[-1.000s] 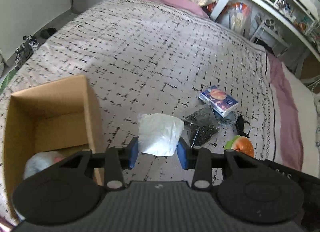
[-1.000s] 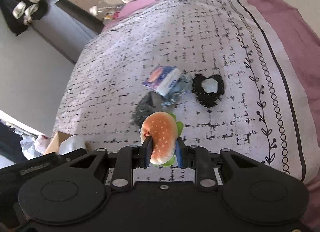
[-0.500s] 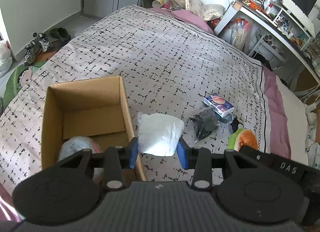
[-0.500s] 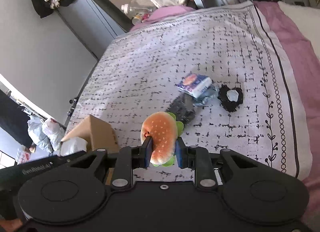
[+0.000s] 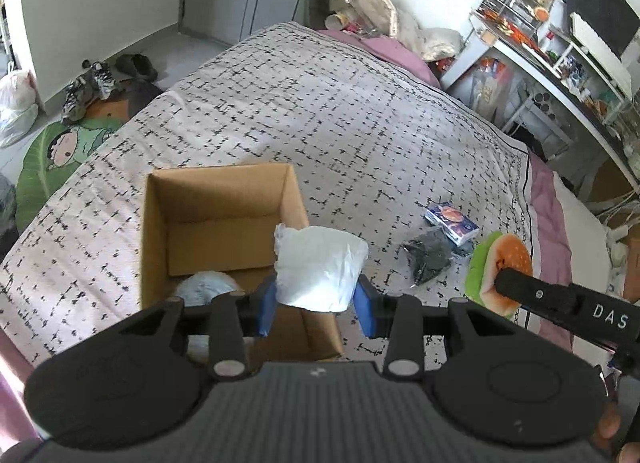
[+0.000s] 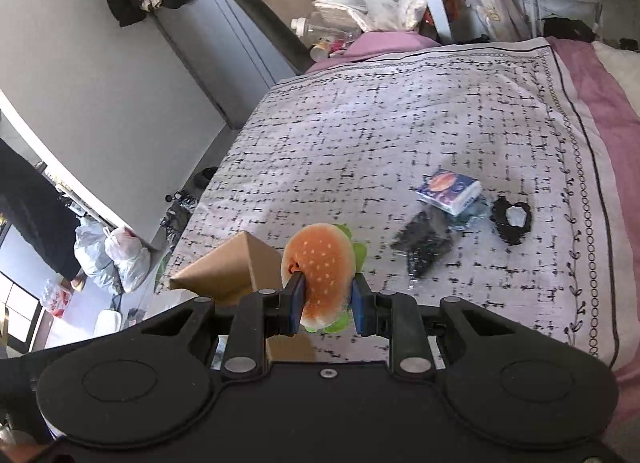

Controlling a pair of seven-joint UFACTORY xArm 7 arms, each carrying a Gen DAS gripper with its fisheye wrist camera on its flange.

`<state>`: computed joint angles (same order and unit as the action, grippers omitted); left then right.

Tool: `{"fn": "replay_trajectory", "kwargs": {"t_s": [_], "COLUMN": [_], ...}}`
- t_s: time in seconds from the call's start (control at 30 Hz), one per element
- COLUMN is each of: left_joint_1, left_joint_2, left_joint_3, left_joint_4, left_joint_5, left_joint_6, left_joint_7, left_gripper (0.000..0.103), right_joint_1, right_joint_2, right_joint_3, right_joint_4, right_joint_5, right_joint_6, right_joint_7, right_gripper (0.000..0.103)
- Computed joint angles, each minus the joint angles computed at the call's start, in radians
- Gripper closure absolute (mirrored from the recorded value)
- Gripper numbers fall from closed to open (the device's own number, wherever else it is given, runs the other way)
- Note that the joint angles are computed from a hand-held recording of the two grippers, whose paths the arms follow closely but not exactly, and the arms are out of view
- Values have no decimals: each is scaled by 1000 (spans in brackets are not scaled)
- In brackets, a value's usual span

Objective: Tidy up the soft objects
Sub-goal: 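Carry the burger and foam block with both grippers over the box, then open both grippers to drop the burger and foam block into the box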

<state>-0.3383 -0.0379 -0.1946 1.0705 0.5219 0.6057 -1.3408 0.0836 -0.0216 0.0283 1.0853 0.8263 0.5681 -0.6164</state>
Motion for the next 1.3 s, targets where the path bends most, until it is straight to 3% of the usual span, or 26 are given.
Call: {"fn": "replay_trajectory", "kwargs": {"t_s": [0.37,0.83,1.03,1.1,1.3], "left_joint_1": [63,143,155,157,148], "left_joint_2": [-122,-191,-181,-173,-130], "left_joint_3": [-2,-8,-3,-1,11], "left_joint_4": [-116,-243,-260,-261,-243], "left_joint_5": [-76,-173,-209,-219,-258], "left_joint_6": [-38,-121,-154,-165,-198], "left_joint_7": [63,118,146,155,198], "left_gripper": [63,63,63,63,63], "right_joint_1": [71,125,125,121,104], "right_joint_2": [-32,34,69,76,83], "right_joint_3": [36,74,87,88,86], "right_joint_4": [-25,-1,10,12,22], "right_joint_5": [-64,-100,-162,-173,-190], "right_joint_6": [-20,28,24,23,7], "right_joint_7": [67,132,175,194,212], "right_gripper": [79,77,61,48,39]}}
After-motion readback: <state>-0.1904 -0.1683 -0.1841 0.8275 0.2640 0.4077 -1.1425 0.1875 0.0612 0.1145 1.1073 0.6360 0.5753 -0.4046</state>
